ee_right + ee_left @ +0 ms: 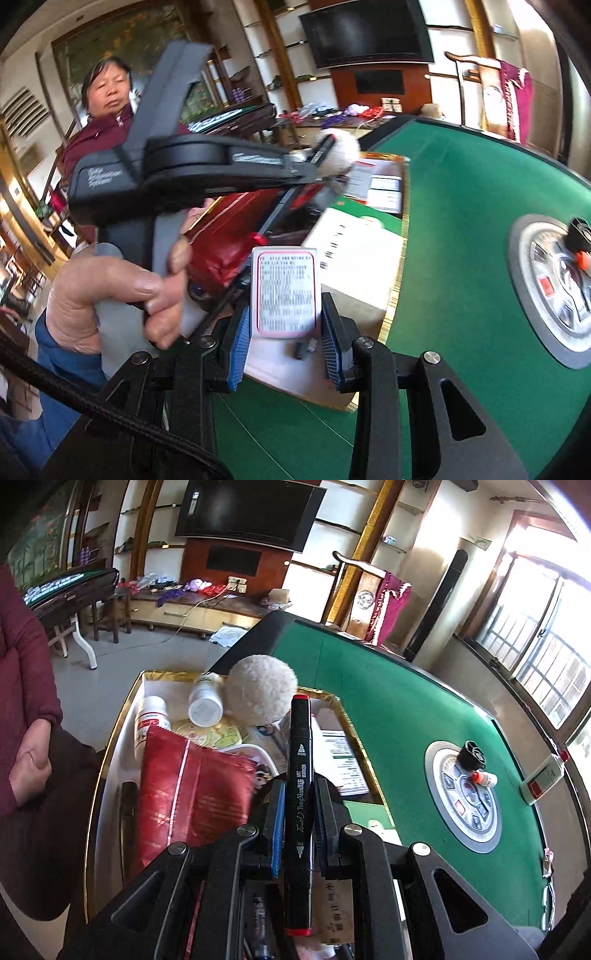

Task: Organize objects
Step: 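Carry the marker and white box over the white tray, then lower the marker and white box into the tray and open both tools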

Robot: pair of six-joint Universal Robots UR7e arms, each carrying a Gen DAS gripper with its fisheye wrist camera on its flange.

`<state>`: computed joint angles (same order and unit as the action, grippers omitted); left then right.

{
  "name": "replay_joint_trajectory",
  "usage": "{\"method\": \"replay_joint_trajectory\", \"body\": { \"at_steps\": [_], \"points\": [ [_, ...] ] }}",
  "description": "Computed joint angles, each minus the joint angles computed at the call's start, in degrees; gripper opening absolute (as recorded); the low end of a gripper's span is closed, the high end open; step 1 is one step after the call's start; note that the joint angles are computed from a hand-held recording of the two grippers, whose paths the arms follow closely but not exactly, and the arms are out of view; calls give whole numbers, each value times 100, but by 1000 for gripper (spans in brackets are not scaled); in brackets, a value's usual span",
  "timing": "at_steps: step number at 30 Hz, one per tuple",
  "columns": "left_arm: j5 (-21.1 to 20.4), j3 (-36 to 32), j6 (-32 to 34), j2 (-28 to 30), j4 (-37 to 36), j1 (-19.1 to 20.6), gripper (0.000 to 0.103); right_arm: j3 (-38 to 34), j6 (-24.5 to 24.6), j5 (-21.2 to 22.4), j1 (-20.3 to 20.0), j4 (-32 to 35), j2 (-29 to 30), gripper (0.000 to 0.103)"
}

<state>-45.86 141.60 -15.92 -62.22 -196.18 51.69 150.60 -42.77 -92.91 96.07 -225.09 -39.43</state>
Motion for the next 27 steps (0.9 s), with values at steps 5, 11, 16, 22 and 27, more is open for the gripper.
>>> {"method": "replay_joint_trajectory", "body": {
  "at_steps": [5, 11, 16, 22, 27],
  "points": [
    [66, -23, -117, -1, 139, 71, 12, -207, 8, -230, 156, 94, 275, 33],
    [170, -8, -217, 26, 170, 60, 12, -296, -36, -378, 131, 103, 431, 34],
    [237, -23, -226, 50, 173, 76, 13, -246, 115, -279, 78, 449, 198, 36],
    [181, 83, -77, 24, -311, 44, 24, -58, 120, -97, 67, 302, 9, 48],
    [68, 218, 224, 73, -1018, -59, 36, 139, 147, 222, -126, 390, -359, 48]
  ]
}}
